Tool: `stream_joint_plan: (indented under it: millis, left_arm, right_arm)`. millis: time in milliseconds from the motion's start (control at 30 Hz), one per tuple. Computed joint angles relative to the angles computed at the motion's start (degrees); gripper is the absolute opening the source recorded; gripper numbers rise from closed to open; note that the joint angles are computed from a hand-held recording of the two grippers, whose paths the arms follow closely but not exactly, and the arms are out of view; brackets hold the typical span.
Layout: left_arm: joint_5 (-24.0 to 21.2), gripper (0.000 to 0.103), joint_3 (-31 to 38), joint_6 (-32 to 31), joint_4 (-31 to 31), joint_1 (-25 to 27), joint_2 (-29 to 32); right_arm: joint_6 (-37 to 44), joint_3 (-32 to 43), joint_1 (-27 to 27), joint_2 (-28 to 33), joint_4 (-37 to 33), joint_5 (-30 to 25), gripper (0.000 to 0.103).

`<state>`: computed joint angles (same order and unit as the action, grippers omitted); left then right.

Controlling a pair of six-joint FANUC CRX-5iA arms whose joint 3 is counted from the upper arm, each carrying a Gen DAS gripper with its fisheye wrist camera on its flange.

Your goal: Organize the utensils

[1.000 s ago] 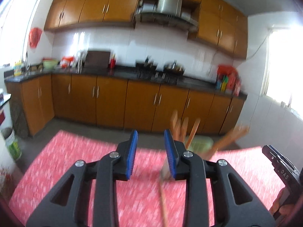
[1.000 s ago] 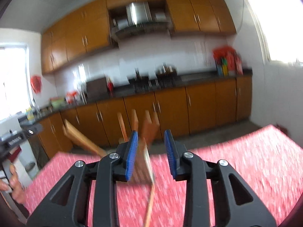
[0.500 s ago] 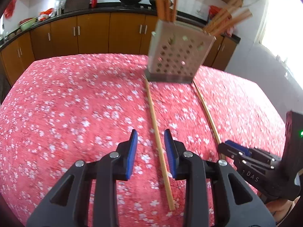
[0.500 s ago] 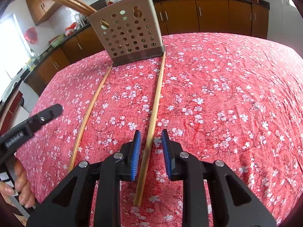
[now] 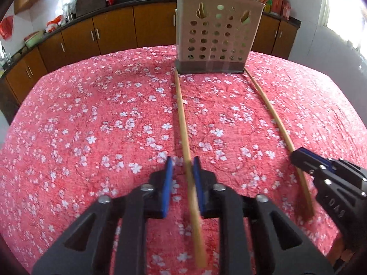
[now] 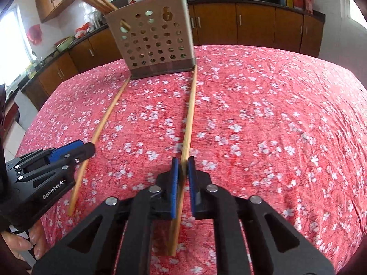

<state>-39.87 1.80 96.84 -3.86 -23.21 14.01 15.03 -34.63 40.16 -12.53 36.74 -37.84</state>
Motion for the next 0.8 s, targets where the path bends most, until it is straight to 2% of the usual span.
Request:
stream_joint_plan:
  millis: [33,267,467,567,700,800]
  left_arm:
    - [-0.2,0.008,0.1,0.2,0.0,0.2,0.0]
    - [-1.7,0.008,0.7,2.0,-1.1,3.3,-0.1]
    - [-1.3,0.010,2.4,-0.5,0.8,5.6,1.7]
    - [-0.4,0.015,3.0,-1.4,0.6,6.2,2.4]
    - [0.8,0.029,2.8,-1.2,-0.7,6.3,2.3]
    - [1.6,0.030,2.1,-1.8,0.8,7.0,2.1]
  right_arm:
    - [-0.5,-0.3,-0.1,-0.3,0.3,-0.3,0.008]
    - [-2.4,-1.6,-3.5,-1.4,1.6,-2.1,0.008]
    - [-0.3,-0.2,-5.9,0.6,1.9,-1.3,0.008]
    - [1.3,1.4,-6.4,2.5,1.9,-1.3,0.008]
    - [1.9,2.3,-6.7,3.8,2.5,-1.4,0.008]
    - [2.1,2.7,-7.2,4.4,2.1,-0.5,0.009]
